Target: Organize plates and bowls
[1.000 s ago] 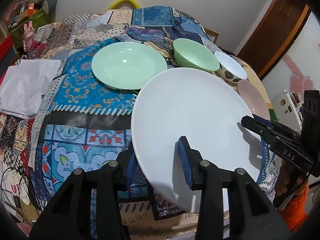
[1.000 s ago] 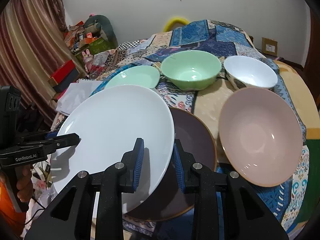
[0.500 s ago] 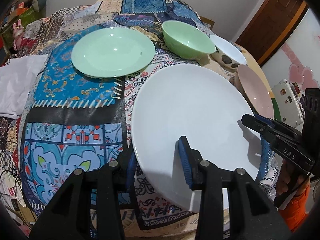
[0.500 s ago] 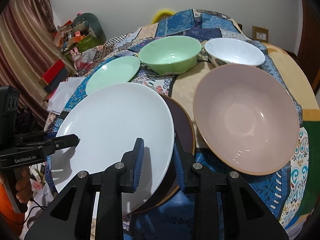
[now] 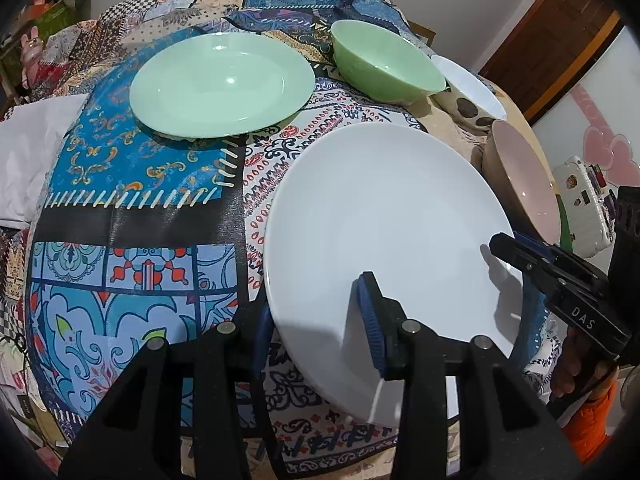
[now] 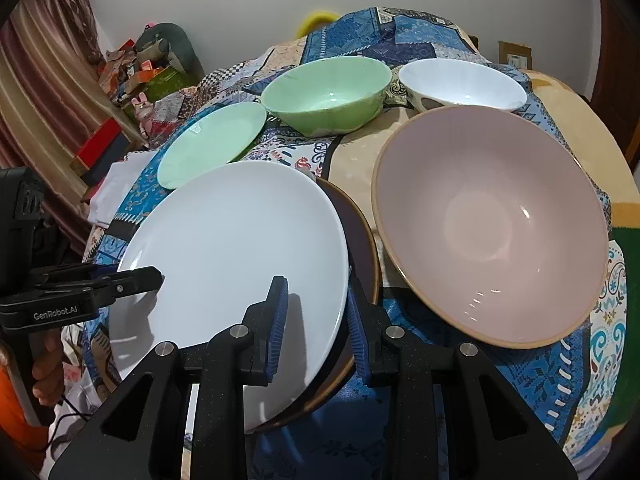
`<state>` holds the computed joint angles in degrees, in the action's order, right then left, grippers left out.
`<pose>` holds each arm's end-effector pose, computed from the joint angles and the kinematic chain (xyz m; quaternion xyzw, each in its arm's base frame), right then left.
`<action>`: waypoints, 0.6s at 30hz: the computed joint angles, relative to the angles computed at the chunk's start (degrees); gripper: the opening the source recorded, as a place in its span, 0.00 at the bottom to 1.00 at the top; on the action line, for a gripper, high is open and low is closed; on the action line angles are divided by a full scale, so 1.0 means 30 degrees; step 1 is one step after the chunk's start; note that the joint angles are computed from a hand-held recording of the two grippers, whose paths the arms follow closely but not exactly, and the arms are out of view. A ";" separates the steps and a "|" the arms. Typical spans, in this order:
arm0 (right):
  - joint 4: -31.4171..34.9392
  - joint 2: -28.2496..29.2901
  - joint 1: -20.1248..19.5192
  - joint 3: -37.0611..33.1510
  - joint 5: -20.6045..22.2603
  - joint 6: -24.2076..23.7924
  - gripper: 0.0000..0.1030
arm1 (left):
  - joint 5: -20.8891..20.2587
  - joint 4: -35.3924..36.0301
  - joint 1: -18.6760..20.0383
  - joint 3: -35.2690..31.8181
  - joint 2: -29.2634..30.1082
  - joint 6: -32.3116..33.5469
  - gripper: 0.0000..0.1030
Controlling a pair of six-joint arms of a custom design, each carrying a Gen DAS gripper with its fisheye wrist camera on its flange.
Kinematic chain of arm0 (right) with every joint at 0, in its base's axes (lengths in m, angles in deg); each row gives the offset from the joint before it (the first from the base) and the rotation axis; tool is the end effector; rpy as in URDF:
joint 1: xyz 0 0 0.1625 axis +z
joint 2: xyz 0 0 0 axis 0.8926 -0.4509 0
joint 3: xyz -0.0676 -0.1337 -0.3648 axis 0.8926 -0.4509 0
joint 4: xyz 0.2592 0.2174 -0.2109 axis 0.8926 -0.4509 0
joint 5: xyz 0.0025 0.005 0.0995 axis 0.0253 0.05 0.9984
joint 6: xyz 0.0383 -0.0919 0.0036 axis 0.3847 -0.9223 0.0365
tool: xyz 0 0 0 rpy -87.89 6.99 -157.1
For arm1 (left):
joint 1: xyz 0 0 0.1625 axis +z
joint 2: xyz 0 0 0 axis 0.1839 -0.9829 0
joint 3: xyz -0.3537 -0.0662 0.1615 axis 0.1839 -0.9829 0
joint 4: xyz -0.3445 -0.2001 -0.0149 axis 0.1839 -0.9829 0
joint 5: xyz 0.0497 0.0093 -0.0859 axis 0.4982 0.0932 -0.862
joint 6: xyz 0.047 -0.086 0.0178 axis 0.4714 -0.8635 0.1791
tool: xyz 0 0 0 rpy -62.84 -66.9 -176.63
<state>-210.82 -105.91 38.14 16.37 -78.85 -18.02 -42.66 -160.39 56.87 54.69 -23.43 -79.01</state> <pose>0.2102 -0.6199 0.0768 0.0879 -0.9247 0.2851 0.2366 -0.1004 -0.7066 0.1732 0.1971 0.9502 -0.1116 0.2140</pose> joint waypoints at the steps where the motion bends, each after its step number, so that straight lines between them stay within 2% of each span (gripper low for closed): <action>1: -0.0090 -0.0028 -0.0020 0.0052 0.0038 -0.0010 0.26 | -0.0005 -0.0011 0.0004 -0.0031 0.0039 -0.0012 0.40; 18: -0.0178 0.0136 0.0286 -0.0120 -0.1007 -0.0435 0.27 | -0.0099 0.0139 0.0049 -0.0652 0.0623 -0.0243 0.43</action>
<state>-211.35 -105.50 39.00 16.01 -81.87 -19.32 -42.95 -159.97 57.02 52.74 -21.56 -79.74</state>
